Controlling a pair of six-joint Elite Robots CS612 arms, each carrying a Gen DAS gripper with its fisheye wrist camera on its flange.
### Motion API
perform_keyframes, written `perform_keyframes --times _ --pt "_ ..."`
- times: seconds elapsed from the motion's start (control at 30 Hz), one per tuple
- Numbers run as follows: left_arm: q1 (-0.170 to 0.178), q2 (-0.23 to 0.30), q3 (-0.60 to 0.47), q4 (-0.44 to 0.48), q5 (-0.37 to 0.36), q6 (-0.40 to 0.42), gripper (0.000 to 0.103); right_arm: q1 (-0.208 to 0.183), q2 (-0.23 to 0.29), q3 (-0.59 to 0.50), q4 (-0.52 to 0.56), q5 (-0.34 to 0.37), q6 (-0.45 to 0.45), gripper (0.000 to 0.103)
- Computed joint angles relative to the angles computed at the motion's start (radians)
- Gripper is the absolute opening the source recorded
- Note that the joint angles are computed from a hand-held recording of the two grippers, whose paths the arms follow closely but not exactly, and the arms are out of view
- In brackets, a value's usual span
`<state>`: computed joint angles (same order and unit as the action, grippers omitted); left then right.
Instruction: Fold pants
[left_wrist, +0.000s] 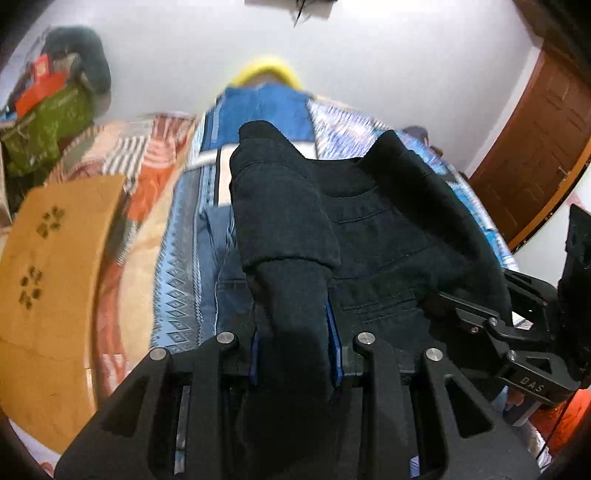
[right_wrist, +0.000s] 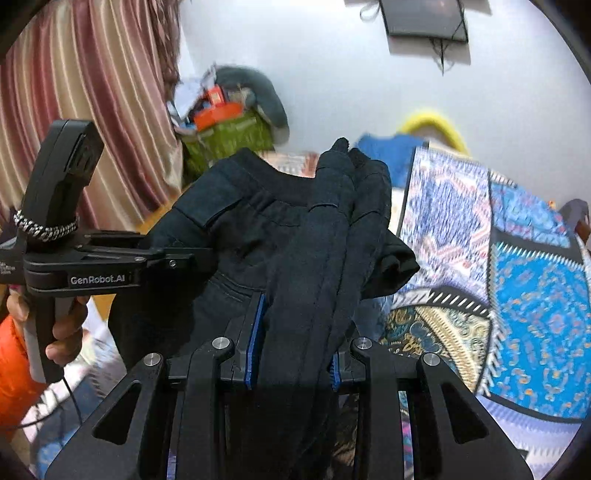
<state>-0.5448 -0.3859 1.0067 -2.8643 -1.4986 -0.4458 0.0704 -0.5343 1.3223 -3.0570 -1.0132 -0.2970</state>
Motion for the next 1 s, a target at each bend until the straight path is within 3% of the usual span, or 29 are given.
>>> perform_keyframes --times 0.2,0.37,0.67,0.83,1.0 --pt "0.025 0.089 -0.099 0.091 -0.087 -0.046 0.032 0.015 0.035 -0.07 0.198 -0.079 -0.068 0.027" --pt "0.024 0.057 -0.033 0.047 -0.077 -0.048 0.04 0.006 0.015 -0.038 0.212 -0.097 -0.108 0.033" --pt "-0.001 -0.086 0.158 -0.007 0.067 -0.051 0.04 -0.015 -0.065 0.074 0.114 -0.117 -0.099 0.033" --pt "-0.044 -0.201 0.3 -0.096 0.164 -0.055 0.04 -0.03 -0.142 0.175 -0.006 -0.087 -0.079 0.033" --pt "-0.117 -0.319 0.446 -0.217 0.303 0.001 0.04 -0.048 -0.244 0.312 -0.178 -0.024 -0.047 0.033"
